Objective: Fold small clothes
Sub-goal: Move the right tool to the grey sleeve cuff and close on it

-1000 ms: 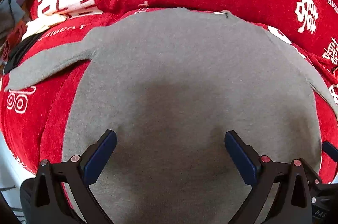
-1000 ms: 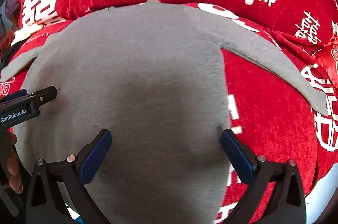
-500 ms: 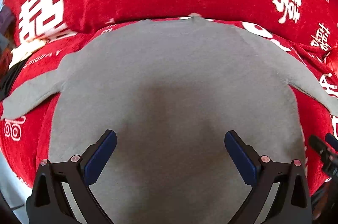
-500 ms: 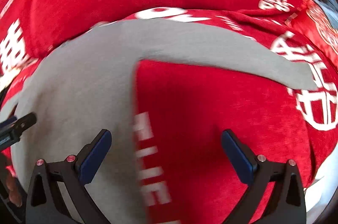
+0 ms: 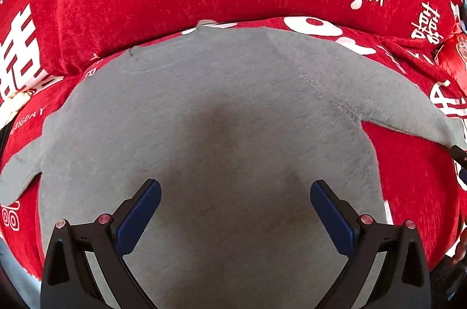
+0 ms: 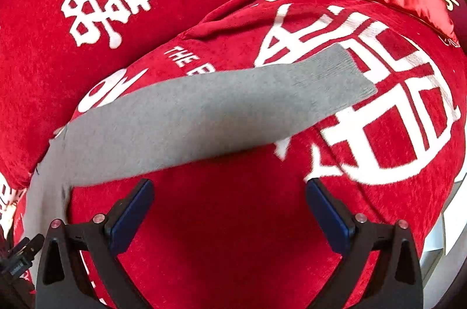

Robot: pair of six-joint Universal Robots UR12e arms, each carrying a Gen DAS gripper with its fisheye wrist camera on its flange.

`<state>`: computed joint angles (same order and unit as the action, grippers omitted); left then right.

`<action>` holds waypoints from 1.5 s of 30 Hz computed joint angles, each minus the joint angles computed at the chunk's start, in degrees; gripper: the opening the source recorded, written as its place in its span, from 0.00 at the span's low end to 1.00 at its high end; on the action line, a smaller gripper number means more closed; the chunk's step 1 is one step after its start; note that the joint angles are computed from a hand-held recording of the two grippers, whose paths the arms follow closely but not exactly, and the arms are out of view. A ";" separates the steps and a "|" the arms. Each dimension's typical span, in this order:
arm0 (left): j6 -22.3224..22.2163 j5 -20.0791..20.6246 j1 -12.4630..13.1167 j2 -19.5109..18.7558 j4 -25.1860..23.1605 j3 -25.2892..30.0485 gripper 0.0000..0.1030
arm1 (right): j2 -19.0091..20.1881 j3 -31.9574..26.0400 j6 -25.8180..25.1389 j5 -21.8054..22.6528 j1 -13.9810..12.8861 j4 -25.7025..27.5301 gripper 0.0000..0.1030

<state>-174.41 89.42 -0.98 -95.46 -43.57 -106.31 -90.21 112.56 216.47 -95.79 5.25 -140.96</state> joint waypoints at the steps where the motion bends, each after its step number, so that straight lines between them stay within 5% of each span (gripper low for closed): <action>1: -0.21 0.18 -0.19 -0.29 -0.29 0.25 0.99 | 0.02 -0.02 -0.46 0.18 -0.01 -0.25 1.00; 12: -0.75 1.10 -1.18 -1.47 -0.53 1.95 0.99 | 2.29 -2.84 -7.81 -2.68 3.24 0.50 1.00; 21: -0.81 1.14 -2.70 -3.57 -0.64 4.48 0.99 | -0.49 0.38 -3.27 -0.40 -1.74 -0.10 1.00; 29: -1.75 2.16 -4.64 -6.48 -0.88 7.32 0.99 | -1.68 5.02 1.94 10.65 -8.38 -8.46 0.89; 38: -3.93 1.31 -4.95 -8.80 -1.79 9.88 0.99 | 1.27 5.17 4.96 13.44 -10.18 -15.12 0.83; 41: -6.51 0.25 -4.19 -9.03 -1.75 10.12 0.99 | 2.42 4.93 4.89 14.51 -10.63 -17.76 0.67; 45: -9.05 -0.02 -3.61 -9.78 -2.85 11.00 0.99 | 3.99 3.64 2.54 15.99 -10.95 -17.06 0.26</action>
<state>-183.45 89.40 -4.59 -105.24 -46.43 -95.31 -86.22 116.20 219.01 -79.80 -5.70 -158.02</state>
